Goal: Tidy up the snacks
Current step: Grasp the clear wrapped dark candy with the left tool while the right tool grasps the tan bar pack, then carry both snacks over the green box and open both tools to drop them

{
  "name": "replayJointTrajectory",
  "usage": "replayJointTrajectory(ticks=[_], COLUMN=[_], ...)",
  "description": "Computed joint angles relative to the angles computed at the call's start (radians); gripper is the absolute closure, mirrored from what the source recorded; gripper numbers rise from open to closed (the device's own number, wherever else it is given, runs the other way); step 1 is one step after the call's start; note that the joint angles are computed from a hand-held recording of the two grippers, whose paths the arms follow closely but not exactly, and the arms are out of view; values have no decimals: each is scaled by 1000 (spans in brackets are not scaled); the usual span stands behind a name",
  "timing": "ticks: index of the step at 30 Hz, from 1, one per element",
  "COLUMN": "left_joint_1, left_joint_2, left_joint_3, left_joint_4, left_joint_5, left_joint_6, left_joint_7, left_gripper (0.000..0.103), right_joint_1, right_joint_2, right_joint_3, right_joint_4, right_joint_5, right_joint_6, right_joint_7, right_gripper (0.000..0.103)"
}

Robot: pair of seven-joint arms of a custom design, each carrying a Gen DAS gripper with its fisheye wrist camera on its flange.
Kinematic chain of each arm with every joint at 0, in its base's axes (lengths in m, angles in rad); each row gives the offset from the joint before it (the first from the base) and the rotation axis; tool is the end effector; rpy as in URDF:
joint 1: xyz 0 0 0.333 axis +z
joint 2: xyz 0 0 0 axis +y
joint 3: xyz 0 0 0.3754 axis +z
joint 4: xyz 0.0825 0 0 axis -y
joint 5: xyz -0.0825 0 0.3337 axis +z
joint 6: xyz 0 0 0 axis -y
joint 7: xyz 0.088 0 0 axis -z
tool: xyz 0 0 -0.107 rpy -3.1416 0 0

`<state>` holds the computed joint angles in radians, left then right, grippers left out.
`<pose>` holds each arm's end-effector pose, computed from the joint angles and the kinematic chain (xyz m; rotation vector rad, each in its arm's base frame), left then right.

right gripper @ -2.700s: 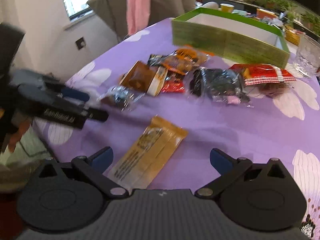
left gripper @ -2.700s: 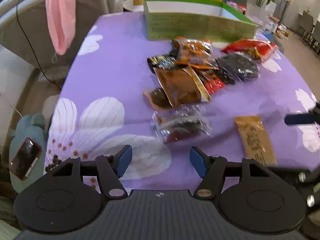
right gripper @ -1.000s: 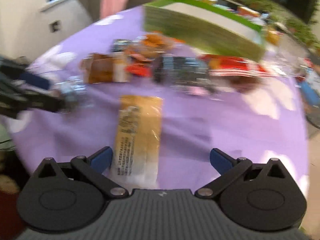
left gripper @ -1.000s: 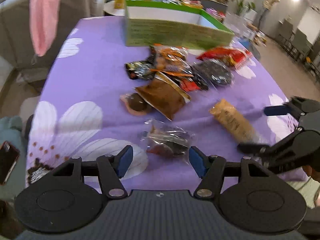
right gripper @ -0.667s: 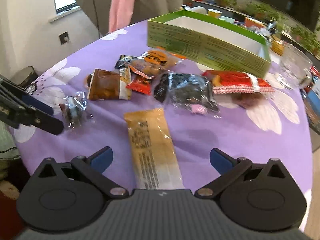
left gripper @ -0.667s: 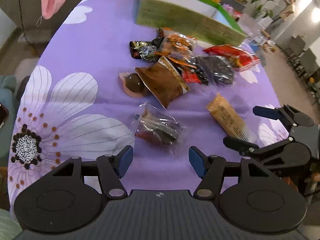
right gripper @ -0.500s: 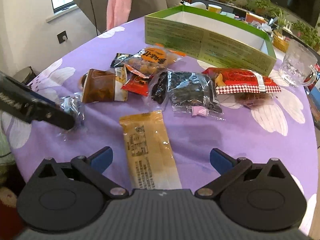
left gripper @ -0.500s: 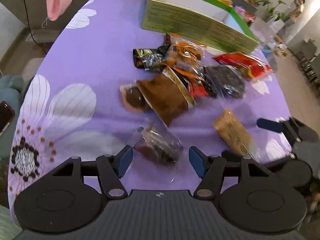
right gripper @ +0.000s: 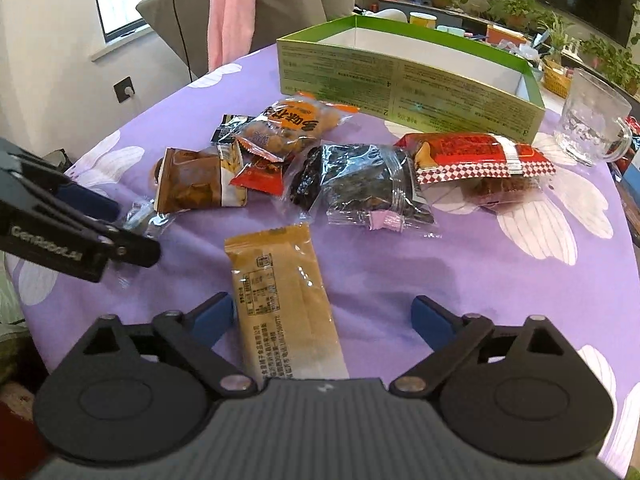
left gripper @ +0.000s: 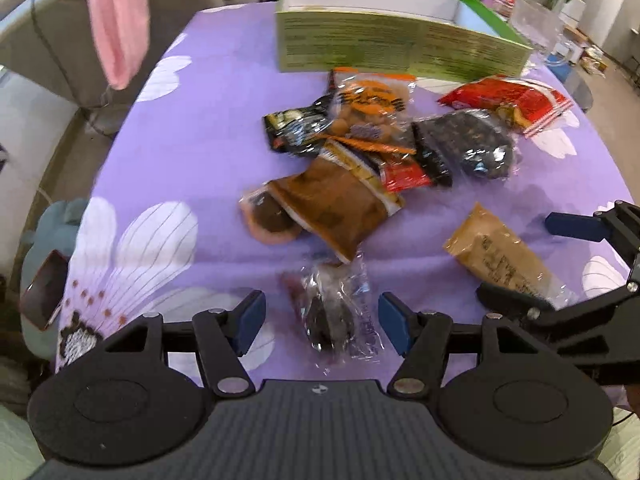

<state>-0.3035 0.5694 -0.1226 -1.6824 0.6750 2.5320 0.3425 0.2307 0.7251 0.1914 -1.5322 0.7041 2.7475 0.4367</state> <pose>0.6373 -0.2786 0.3811 -2.2165 1.5886 -0.4144 0.7019 0.2450 0.3545 -2.3187 0.8316 -0.2421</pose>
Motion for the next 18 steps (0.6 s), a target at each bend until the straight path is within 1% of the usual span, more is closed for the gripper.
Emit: replayJointTrajectory(ticks=[1,3,5,7,8,11,17,18], left_joint_1=[3,-2,-5,13,10,-11,-23,-25], left_joint_2=[0,-1,-5,-10,-12,-26,-61,-68], left_joint_3=[-3,4,11,3,8,31,52,54], left_joint_4=[-3,-11,-23,-43,-46,-51,-73,-79], left_joint_5=[-6,6,27,20,26,63,123,135], left_joint_6=[4,21,65,124,135,146,149,150], left_joint_7=[-1,-17,-35,-42,-46,-74,-131,-143], left_gripper=[44,46,62,63,63,64,64,64], right_joint_1=[-7,-25,-27,-17,-22,-40,-58,-56], right_joint_2=[1,-1,-8,-11,-13,-24,-45,-47], right_joint_3=[13,33,35,17,17,31,57,54], right_joint_4=[-4,-5,-7,0,6,3,-11,-10], right_joint_5=[10,27,41,40,44,75,154,159], right_joint_6=[12,10,8,-2,-18,-36,-11,-13], right_joint_7=[-20,-54,-63,-39,-30,-36,-88,-88], right_gripper=[52,53,57,58,59,60,62,62])
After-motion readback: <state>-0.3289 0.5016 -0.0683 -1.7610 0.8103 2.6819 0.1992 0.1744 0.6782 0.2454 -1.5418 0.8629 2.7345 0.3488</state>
